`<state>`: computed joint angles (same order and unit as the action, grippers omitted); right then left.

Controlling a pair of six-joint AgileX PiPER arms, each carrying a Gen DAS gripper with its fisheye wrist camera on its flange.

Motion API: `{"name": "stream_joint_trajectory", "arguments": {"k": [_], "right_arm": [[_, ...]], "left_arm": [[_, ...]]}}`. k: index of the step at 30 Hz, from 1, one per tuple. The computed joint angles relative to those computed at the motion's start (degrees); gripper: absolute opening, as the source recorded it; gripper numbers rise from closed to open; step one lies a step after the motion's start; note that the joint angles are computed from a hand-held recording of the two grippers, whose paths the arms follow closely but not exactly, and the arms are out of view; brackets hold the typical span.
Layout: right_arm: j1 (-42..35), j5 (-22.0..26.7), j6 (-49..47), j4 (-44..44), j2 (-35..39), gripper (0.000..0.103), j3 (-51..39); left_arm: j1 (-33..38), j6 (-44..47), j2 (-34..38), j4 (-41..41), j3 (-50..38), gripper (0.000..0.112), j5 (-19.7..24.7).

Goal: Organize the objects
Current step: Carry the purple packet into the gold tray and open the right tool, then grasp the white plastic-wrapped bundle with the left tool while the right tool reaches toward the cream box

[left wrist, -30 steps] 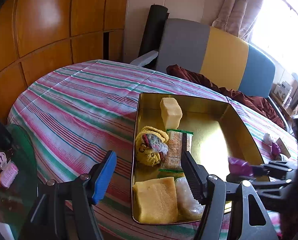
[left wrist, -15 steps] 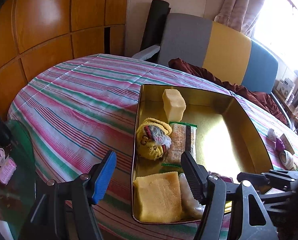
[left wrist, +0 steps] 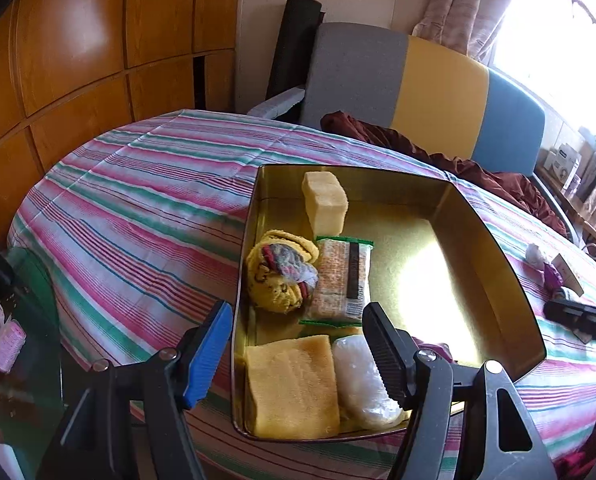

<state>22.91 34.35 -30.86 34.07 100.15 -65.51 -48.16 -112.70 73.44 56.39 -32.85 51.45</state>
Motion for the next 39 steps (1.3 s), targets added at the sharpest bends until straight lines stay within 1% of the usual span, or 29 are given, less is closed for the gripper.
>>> {"name": "stream_joint_trajectory", "arguments": {"k": [3, 5, 8, 10, 13, 16, 20, 21, 22, 23, 26, 28, 30, 31, 35, 37, 39], "right_arm": [[-6.8, 2.4, -2.0, 1.5, -0.9, 0.067, -1.0], [-10.6, 2.5, -0.9, -0.9, -0.8, 0.070, -2.3], [-16.4, 3.1, 2.1, -4.3, 1.3, 0.071, -6.1], [-20.0, 3.9, 4.9, -6.8, 4.0, 0.072, -10.1], [-24.0, 3.5, 10.7, -11.5, 8.4, 0.074, -16.3], [-27.7, 4.3, 12.7, -10.7, 13.4, 0.074, -22.3], [-31.5, 5.0, 11.0, -4.8, 19.6, 0.074, -27.2], [-31.8, 5.5, 13.0, -6.0, 21.2, 0.075, -28.3], [-31.6, 7.6, 16.7, -9.4, 22.9, 0.074, -30.5], [-31.6, 8.7, 18.1, -10.4, 23.5, 0.075, -31.8], [-32.2, 7.8, 14.9, -7.1, 22.2, 0.075, -30.5], [-32.9, 8.1, 12.3, -3.5, 21.3, 0.075, -29.5], [-33.2, 8.6, 11.3, -2.3, 20.9, 0.075, -29.2], [-33.2, 9.0, 11.2, -2.2, 21.1, 0.075, -29.5], [-33.5, 10.0, 10.3, -1.2, 20.8, 0.075, -29.4], [-33.8, 10.7, 10.8, -1.1, 21.2, 0.075, -30.0], [-34.4, 11.7, 10.6, 0.1, 21.7, 0.075, -30.6]], "left_arm": [[-0.6, 1.0, 0.9, 0.0, -1.7, 0.069, 0.5], [-0.9, 2.1, 1.5, 0.1, -3.0, 0.069, 0.7], [-1.5, 4.0, 2.8, 0.0, -5.4, 0.070, 0.8], [-1.9, 6.1, 4.1, -0.3, -7.6, 0.070, 0.7], [-2.6, 9.2, 6.8, -0.6, -11.4, 0.070, 0.2], [-2.7, 13.4, 10.3, -1.4, -16.4, 0.070, -0.8], [-2.3, 20.2, 15.9, -3.1, -24.4, 0.070, -2.9], [-2.0, 22.1, 17.5, -3.6, -26.9, 0.072, -3.7], [-1.7, 23.7, 18.9, -4.2, -29.0, 0.074, -4.7], [-1.3, 25.2, 20.5, -5.0, -31.5, 0.074, -5.7], [0.8, 33.4, 26.5, -10.3, -40.7, 0.076, -9.5], [2.4, 41.3, 31.8, -16.6, -48.9, 0.077, -10.5], [4.1, 49.8, 37.7, -23.6, -57.9, 0.077, -10.3], [4.7, 52.9, 40.7, -26.1, -62.3, 0.077, -9.4], [7.5, 63.9, 54.7, -37.5, -84.2, 0.077, -2.1], [8.9, 66.6, 61.8, -42.0, -95.6, 0.077, 2.4], [10.4, 67.9, 69.0, -45.6, -107.1, 0.081, 5.7]]}}
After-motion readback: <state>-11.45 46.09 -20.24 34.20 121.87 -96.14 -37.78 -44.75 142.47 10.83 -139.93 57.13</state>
